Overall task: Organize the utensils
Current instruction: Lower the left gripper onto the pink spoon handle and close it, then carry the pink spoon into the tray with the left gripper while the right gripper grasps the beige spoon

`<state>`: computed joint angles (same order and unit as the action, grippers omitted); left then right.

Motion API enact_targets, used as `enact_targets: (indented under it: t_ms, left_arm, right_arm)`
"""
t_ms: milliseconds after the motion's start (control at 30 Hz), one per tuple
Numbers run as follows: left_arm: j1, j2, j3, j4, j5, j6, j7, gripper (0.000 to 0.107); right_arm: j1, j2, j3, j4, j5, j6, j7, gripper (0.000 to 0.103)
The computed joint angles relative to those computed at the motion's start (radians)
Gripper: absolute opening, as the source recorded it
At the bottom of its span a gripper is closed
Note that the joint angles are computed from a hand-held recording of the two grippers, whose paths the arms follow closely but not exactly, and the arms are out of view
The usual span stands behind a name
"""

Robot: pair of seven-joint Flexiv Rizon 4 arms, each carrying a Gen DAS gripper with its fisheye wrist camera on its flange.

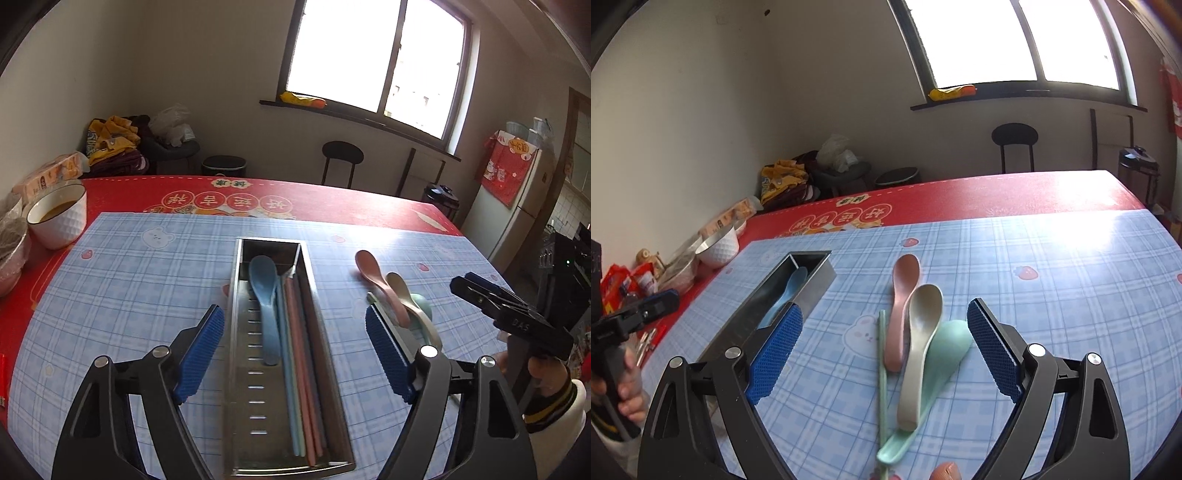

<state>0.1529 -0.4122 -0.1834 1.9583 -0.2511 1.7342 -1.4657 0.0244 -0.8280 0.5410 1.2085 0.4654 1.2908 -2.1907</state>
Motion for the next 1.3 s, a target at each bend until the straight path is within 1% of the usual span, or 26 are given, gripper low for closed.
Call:
enact_targets:
  t_ms: [67,100,133,167,200,267,300,400,433,500,567,667,833,900,933,1067,1300]
  left_arm:
    - [-0.058,-0.028,0.032,-0.064,-0.007,-0.075,0.006,0.066]
    - [-0.085,-0.046,0.048,-0.1,-0.012,-0.116,0.009,0.06]
    - [-0.113,-0.065,0.068,-0.137,-0.016,-0.158,0.009,0.057]
    - [-0.142,-0.086,0.091,-0.179,-0.019,-0.206,0.005,0.049]
    - [-0.165,-0.11,0.109,-0.224,-0.021,-0.253,0.0,0.041]
    - [-0.193,-0.163,0.127,-0.312,-0.026,-0.334,-0.012,0.033]
    - [-0.205,-0.192,0.135,-0.357,-0.026,-0.371,-0.02,0.029]
    - [-0.235,-0.276,0.164,-0.494,-0.015,-0.485,-0.058,0.028]
    - [-0.233,-0.3,0.16,-0.53,-0.02,-0.519,-0.066,0.027]
    - [-0.233,-0.344,0.157,-0.6,-0.025,-0.58,-0.09,0.023]
    - [-0.227,-0.378,0.149,-0.651,-0.034,-0.615,-0.113,0.019]
    - [-0.216,-0.416,0.133,-0.703,-0.048,-0.647,-0.134,0.017]
    - [-0.236,-0.459,0.171,-0.781,-0.004,-0.686,-0.182,0.017]
    - [-0.231,-0.472,0.168,-0.797,0.001,-0.692,-0.192,0.017]
    - [-0.23,-0.476,0.168,-0.801,0.005,-0.691,-0.196,0.017]
    - [-0.21,-0.481,0.13,-0.782,-0.011,-0.644,-0.176,0.017]
    - [-0.2,-0.493,0.101,-0.78,-0.033,-0.62,-0.127,0.017]
  right_arm:
    - [-0.012,-0.022,0.007,-0.03,0.012,-0.03,0.01,0.088]
    - [-0.005,-0.028,-0.009,-0.033,0.02,-0.013,0.027,0.088]
    - [0.011,-0.029,-0.041,-0.029,0.018,0.011,0.061,0.088]
    - [0.035,-0.026,-0.091,-0.024,0.0,0.018,0.121,0.088]
    - [0.043,-0.026,-0.116,-0.024,-0.026,0.005,0.172,0.088]
    - [0.017,-0.031,-0.092,-0.022,-0.018,0.026,0.178,0.087]
    - [0.005,-0.034,-0.081,-0.025,-0.018,0.019,0.191,0.087]
    - [-0.019,-0.043,-0.062,-0.034,-0.015,-0.002,0.217,0.087]
    - [-0.018,-0.043,-0.065,-0.033,-0.019,0.001,0.224,0.086]
    - [-0.015,-0.044,-0.073,-0.033,-0.027,0.005,0.243,0.079]
    - [-0.024,-0.045,-0.066,-0.031,-0.023,0.01,0.257,0.079]
    - [-0.04,-0.051,-0.051,-0.037,-0.015,0.016,0.271,0.079]
    - [-0.053,-0.059,-0.036,-0.047,-0.008,0.002,0.28,0.078]
    - [-0.051,-0.059,-0.036,-0.048,-0.007,0.0,0.28,0.078]
    - [-0.052,-0.06,-0.035,-0.051,-0.007,-0.002,0.278,0.078]
    - [-0.047,-0.062,-0.042,-0.054,-0.007,-0.008,0.281,0.078]
    - [-0.05,-0.062,-0.039,-0.056,0.005,-0.011,0.281,0.078]
